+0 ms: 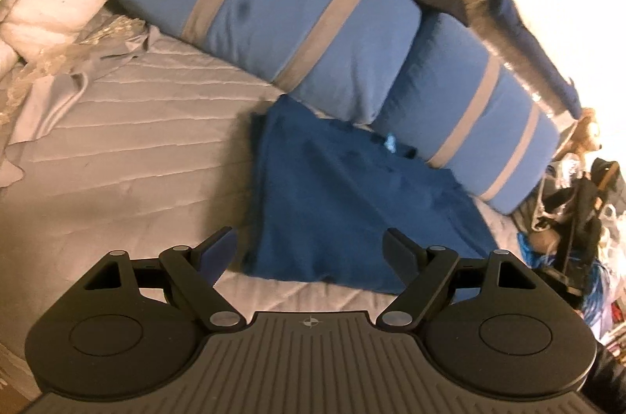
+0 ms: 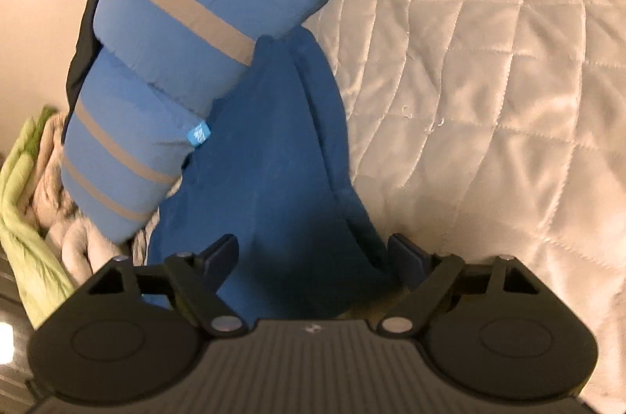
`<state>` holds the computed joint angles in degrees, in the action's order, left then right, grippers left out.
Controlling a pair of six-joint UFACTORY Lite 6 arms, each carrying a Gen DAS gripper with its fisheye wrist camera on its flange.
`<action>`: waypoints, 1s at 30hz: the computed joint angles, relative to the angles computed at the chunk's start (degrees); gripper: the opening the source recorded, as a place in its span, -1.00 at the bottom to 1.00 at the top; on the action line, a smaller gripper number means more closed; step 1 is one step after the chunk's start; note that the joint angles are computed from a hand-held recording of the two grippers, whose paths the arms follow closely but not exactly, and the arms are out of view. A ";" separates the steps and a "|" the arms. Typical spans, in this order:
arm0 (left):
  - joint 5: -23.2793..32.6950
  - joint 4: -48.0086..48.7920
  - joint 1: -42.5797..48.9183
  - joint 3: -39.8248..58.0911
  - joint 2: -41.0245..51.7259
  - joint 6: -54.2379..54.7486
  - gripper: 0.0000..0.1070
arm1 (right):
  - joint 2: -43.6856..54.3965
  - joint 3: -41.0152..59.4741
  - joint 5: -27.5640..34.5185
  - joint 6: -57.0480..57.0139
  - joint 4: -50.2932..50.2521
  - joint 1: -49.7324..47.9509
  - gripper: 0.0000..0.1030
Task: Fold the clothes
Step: 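Grasp the sweatshirt edge with the right tool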
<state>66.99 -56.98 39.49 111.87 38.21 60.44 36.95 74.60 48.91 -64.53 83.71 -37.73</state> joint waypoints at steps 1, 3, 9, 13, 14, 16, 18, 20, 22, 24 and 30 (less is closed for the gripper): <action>-0.09 -0.57 -0.11 -1.79 -1.24 0.93 0.53 | -0.10 -0.25 -0.66 -0.35 0.84 0.56 0.45; -0.34 -1.60 -0.23 -5.34 -3.63 3.08 0.53 | 0.29 0.25 -1.40 0.99 0.71 1.26 -0.19; -2.00 -3.36 -0.11 -13.28 -8.50 7.75 0.53 | -4.90 -0.66 -5.23 -2.91 4.04 4.18 -0.62; -2.52 -3.96 0.67 -16.09 -9.65 8.79 0.53 | -12.03 -1.02 -10.79 -6.40 4.74 10.05 -0.67; -2.48 -4.23 0.97 -16.61 -9.82 8.95 0.53 | -13.44 -0.61 -12.00 -6.43 4.36 11.82 -0.68; -2.57 -4.44 1.49 -17.21 -9.80 9.15 0.53 | -15.49 0.67 -14.10 -5.94 3.38 15.55 -0.69; -2.76 -4.39 1.97 -17.47 -9.53 9.26 0.53 | -16.21 3.06 -15.98 -5.10 2.28 19.56 -0.70; -3.01 -4.31 2.47 -17.69 -9.24 9.31 0.53 | -15.54 6.53 -17.78 -3.55 0.92 23.87 -0.71; -3.66 -3.98 3.17 -17.63 -8.97 8.72 0.53 | -13.21 11.53 -19.60 -1.31 -0.60 28.67 -0.72; -3.67 -3.99 4.31 -17.53 -8.89 8.67 0.53 | -10.44 16.94 -21.70 2.33 -3.18 33.78 -0.73; -3.47 -3.81 8.03 -16.98 -8.19 8.08 0.53 | 4.77 39.20 -27.77 17.14 -16.63 51.62 -0.73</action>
